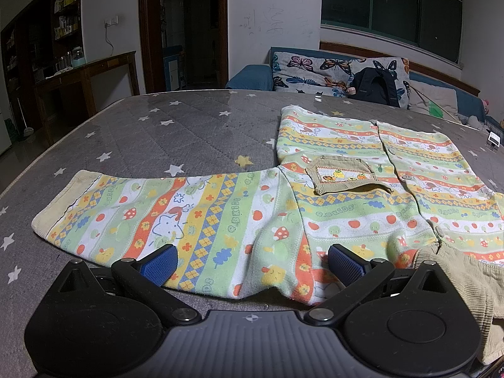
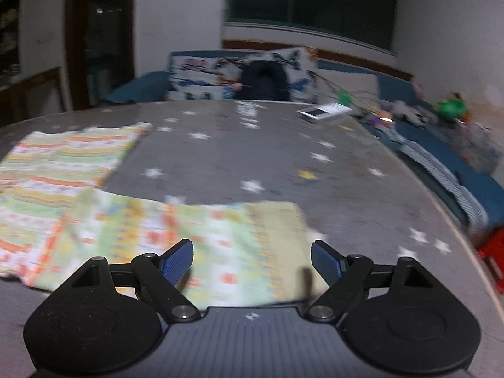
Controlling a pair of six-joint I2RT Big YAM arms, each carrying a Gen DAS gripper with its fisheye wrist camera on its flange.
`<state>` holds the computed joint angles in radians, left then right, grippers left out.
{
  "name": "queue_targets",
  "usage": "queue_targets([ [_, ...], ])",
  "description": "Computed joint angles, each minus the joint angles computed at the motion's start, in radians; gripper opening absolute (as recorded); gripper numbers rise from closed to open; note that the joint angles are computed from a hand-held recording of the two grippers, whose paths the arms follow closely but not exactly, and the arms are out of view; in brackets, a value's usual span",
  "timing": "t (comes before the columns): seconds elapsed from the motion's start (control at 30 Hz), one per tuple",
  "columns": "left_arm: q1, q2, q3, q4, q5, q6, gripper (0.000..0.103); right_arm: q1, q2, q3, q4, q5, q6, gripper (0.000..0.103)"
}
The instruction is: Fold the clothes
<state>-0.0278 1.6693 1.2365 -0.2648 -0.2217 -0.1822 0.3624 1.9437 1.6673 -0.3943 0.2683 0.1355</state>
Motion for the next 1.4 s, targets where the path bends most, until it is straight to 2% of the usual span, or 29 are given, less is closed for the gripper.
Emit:
queue_targets([
  [0.1,0.0,0.0,0.0,0.0,0.0,0.0,0.103,-0.011,-0.001,-0.004,-0.028,0.019,0.024,0.081],
  [0.27,0.0,0.0,0.0,0.0,0.0,0.0,0.103,-0.036,-0.002,-0.01,-0.042,-0.058,0.082,0.069],
  [0.37,0.0,0.0,0.0,0.0,0.0,0.0,0.103,-0.035,0.002,-0.007,-0.036,-0.059,0.096,0.059],
  [0.43,0.0,0.0,0.0,0.0,0.0,0.0,0.103,-0.034,0.001,-0.004,-0.039,-0.078,0.103,0.032],
  [0.47,0.0,0.0,0.0,0.0,0.0,0.0,0.103,-0.034,-0.001,-0.004,-0.04,-0.09,0.109,0.025],
  [0.5,0.0,0.0,0.0,0.0,0.0,0.0,0.103,-0.035,-0.005,-0.006,-0.042,-0.111,0.129,0.013],
  [0.53,0.0,0.0,0.0,0.0,0.0,0.0,0.103,-0.035,-0.005,-0.003,-0.043,-0.127,0.149,0.011],
  [0.63,0.0,0.0,0.0,0.0,0.0,0.0,0.103,-0.033,-0.02,-0.018,0.006,-0.169,0.193,0.009],
  [0.73,0.0,0.0,0.0,0.0,0.0,0.0,0.103,-0.022,-0.043,-0.013,0.094,-0.283,0.263,0.009],
  [0.83,0.0,0.0,0.0,0.0,0.0,0.0,0.103,0.005,-0.033,0.055,0.142,-0.381,0.285,0.009],
  [0.9,0.0,0.0,0.0,0.0,0.0,0.0,0.103,0.029,-0.005,0.13,0.146,-0.443,0.294,0.009],
  [1.0,0.0,0.0,0.0,0.0,0.0,0.0,0.103,0.072,0.07,0.285,0.108,-0.517,0.288,0.009],
  [1.27,-0.001,0.0,-0.002,0.001,-0.001,-0.001,0.103,0.195,0.329,0.71,-0.11,-0.564,0.223,0.009],
  [1.37,0.0,-0.001,-0.002,0.001,0.0,0.0,0.103,0.215,0.383,0.781,-0.16,-0.586,0.221,0.017],
  [1.4,0.0,0.0,-0.001,0.002,0.002,-0.001,0.103,0.218,0.399,0.8,-0.175,-0.598,0.223,0.025],
])
